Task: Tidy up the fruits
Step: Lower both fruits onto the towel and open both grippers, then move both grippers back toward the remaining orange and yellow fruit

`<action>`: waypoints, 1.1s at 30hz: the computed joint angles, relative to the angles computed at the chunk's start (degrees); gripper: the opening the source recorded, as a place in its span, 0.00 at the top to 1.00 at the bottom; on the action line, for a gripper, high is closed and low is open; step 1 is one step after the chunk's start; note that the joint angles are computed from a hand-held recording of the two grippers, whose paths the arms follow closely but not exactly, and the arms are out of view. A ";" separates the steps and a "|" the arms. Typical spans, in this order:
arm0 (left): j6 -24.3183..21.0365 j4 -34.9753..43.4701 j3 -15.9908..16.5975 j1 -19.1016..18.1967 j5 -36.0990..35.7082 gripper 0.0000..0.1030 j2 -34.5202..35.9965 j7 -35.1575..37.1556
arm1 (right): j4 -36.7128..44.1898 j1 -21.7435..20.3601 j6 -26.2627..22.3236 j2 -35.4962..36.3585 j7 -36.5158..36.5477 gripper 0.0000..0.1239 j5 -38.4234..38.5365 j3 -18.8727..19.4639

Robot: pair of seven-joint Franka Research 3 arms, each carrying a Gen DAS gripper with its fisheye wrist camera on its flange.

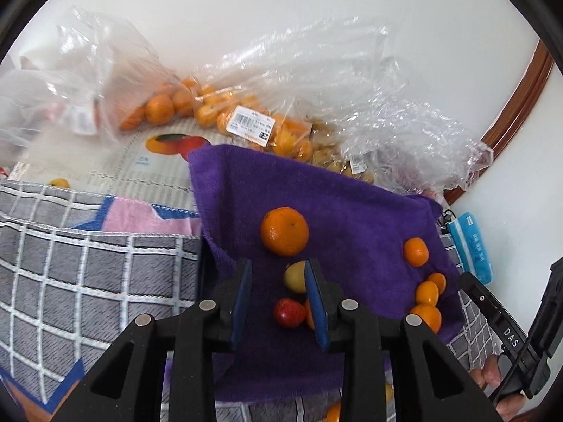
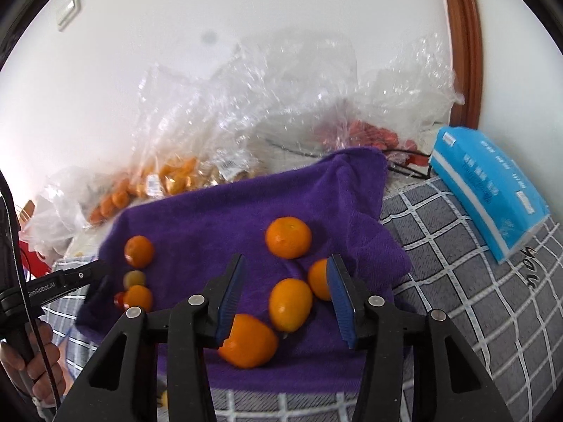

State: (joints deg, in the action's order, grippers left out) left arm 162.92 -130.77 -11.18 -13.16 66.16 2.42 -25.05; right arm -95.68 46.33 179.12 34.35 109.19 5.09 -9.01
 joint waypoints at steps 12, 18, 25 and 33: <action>-5.08 -9.52 -4.93 -0.44 -0.95 0.71 -9.93 -2.73 | -10.38 5.67 -0.86 -7.55 3.43 0.61 -5.55 -1.97; -4.53 -11.88 -6.70 -0.79 -0.31 0.71 -11.04 -5.76 | -14.98 9.04 -0.25 -9.67 6.80 0.63 -7.87 -3.92; -7.10 -13.92 -8.47 -2.60 -1.57 0.71 -12.53 -6.36 | -19.14 14.13 1.98 -11.36 10.24 0.64 -9.72 -8.16; -9.94 -15.98 -9.83 -4.64 -3.77 0.71 -13.20 -6.18 | -22.07 27.26 5.29 -10.45 11.44 0.64 -8.04 -20.71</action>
State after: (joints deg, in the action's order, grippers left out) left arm 152.98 -146.76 -21.02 -17.80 62.39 -10.78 -31.23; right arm -117.75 73.59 184.41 23.90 120.63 -2.95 -29.72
